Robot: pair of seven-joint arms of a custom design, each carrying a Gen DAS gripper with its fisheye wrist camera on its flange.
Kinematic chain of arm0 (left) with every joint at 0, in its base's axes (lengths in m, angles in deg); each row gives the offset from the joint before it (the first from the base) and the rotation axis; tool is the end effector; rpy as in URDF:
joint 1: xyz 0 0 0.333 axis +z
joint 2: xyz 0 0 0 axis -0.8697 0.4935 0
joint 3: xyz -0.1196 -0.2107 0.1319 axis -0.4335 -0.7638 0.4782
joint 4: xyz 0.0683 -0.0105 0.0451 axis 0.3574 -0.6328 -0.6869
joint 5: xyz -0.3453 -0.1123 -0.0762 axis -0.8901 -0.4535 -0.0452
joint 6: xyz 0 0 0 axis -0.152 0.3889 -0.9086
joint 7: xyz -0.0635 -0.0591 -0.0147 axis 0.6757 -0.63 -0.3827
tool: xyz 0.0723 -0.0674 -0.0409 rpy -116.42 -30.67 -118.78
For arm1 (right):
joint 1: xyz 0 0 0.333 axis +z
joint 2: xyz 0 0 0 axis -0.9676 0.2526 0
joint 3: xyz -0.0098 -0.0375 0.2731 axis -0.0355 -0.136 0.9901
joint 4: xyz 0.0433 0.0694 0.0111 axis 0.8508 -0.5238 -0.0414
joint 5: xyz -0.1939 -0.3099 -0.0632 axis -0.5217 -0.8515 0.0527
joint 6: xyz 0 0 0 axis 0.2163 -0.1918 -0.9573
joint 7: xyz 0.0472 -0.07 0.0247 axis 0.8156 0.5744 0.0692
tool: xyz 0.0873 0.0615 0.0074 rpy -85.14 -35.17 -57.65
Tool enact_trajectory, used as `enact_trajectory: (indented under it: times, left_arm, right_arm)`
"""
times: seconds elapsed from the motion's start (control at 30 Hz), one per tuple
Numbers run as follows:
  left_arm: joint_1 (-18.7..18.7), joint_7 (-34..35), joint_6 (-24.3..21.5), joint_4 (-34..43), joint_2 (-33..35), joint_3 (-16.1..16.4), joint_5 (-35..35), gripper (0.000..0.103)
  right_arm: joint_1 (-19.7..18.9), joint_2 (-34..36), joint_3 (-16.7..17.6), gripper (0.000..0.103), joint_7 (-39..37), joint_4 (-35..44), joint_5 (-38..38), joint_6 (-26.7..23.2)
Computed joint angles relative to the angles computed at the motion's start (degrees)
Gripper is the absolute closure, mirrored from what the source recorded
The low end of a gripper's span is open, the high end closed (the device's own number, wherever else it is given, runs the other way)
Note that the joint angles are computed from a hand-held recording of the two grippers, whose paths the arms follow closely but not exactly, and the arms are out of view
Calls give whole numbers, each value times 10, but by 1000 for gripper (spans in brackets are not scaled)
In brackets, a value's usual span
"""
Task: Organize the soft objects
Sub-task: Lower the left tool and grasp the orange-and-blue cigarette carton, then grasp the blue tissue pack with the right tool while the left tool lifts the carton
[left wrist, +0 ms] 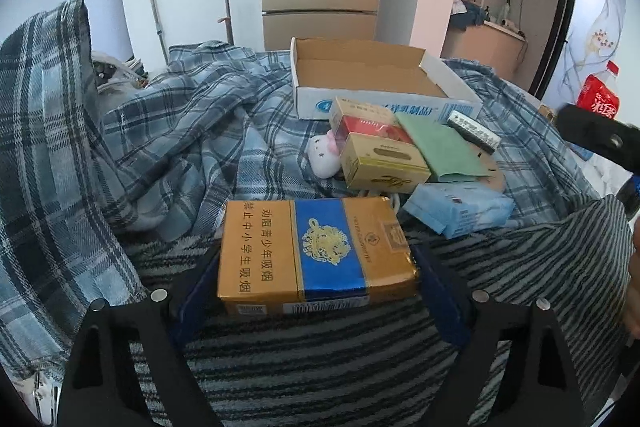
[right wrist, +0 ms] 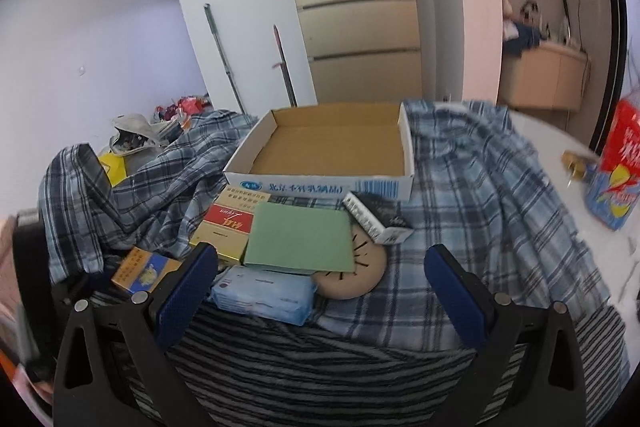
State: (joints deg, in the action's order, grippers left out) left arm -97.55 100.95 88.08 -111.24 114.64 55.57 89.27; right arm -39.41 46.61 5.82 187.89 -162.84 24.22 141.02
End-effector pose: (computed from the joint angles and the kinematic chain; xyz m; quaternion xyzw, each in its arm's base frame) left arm 0.6184 -0.4433 0.2994 -0.5479 0.7524 -0.3113 0.1916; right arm 0.6160 0.3640 0.3432 -0.5939 0.6785 -0.2408 0.3591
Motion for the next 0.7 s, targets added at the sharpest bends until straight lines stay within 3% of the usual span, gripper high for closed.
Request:
enact_trajectory:
  times: [0.13, 0.23, 0.3, 0.37, 0.63, 0.7]
  left_arm:
    - [-59, -88, 117, -95, -44, 90, 46, 13]
    - [-141, -161, 187, -145, -53, 205, 56, 13]
    - [-199, -199, 214, -168, -47, 283, 42, 13]
    - [-236, -217, 226, -182, -38, 332, 22, 13]
    - [-230, -164, 203, -172, -34, 317, -37, 13]
    - [-236, -158, 207, -174, -31, 325, -52, 13]
  right_arm:
    - [-54, 31, 77, 0, -100, 45, 100, -29]
    - [-92, 65, 138, 0, -197, 91, 184, -59]
    - [-110, 90, 172, 0, -250, 124, 234, -82]
    - [-116, 115, 189, 0, -288, 162, 271, -110]
    - [-77, 194, 154, 0, -344, 298, 337, -202]
    - [-68, 223, 144, 8, -355, 348, 351, -232]
